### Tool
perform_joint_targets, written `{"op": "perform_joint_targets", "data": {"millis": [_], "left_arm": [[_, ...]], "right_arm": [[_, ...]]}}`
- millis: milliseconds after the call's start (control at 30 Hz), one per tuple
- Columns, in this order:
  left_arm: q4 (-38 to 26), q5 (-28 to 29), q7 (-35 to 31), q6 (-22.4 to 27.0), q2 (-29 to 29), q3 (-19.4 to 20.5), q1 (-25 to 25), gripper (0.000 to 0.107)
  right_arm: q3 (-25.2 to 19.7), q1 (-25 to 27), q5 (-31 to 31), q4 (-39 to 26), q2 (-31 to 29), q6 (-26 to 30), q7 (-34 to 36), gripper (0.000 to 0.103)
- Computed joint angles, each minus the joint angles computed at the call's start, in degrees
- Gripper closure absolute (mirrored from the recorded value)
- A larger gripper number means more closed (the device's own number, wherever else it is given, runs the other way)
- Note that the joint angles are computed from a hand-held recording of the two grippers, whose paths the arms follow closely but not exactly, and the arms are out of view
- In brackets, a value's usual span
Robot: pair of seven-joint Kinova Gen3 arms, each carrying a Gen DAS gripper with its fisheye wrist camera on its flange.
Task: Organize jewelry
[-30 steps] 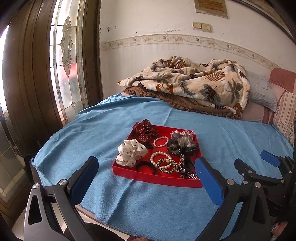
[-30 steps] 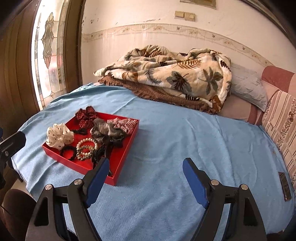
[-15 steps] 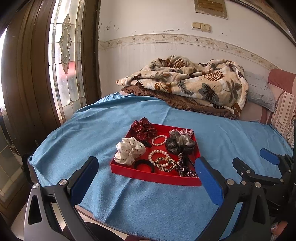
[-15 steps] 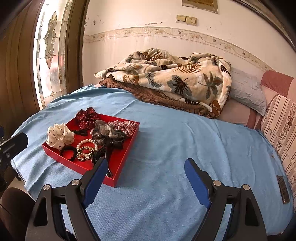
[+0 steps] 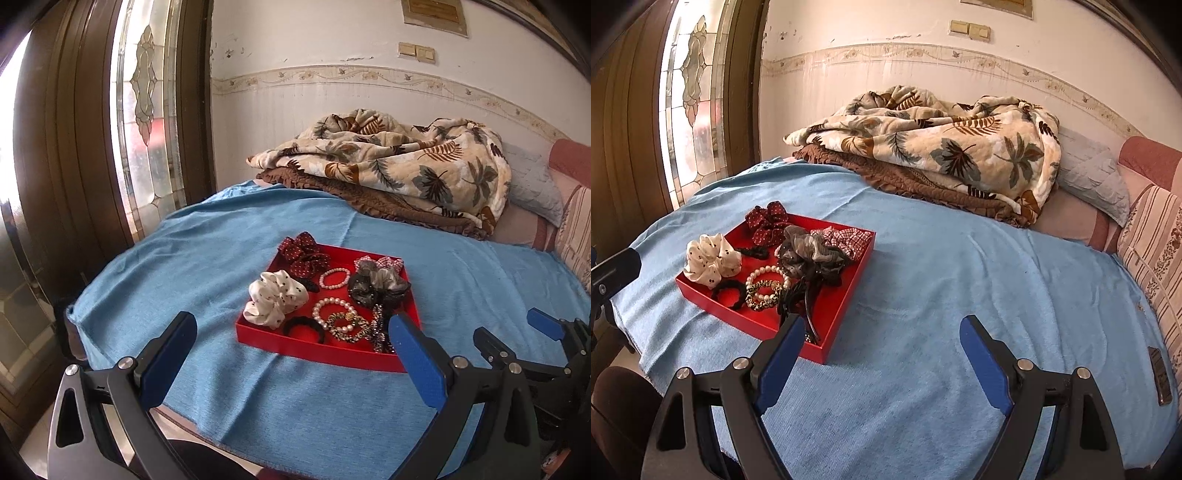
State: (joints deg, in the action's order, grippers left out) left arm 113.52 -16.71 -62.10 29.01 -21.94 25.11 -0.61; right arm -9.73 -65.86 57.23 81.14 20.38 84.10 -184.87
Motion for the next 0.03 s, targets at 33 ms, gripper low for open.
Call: {"op": "perform_joint_targets", "data": {"millis": [33], "left_arm": [[-0.3, -0.4, 0.1, 0.3, 0.1, 0.7, -0.4, 0.004]], "right_arm": [[0.0, 0.3, -0.3, 0.3, -0.2, -0.5, -0.1, 0.014]]}}
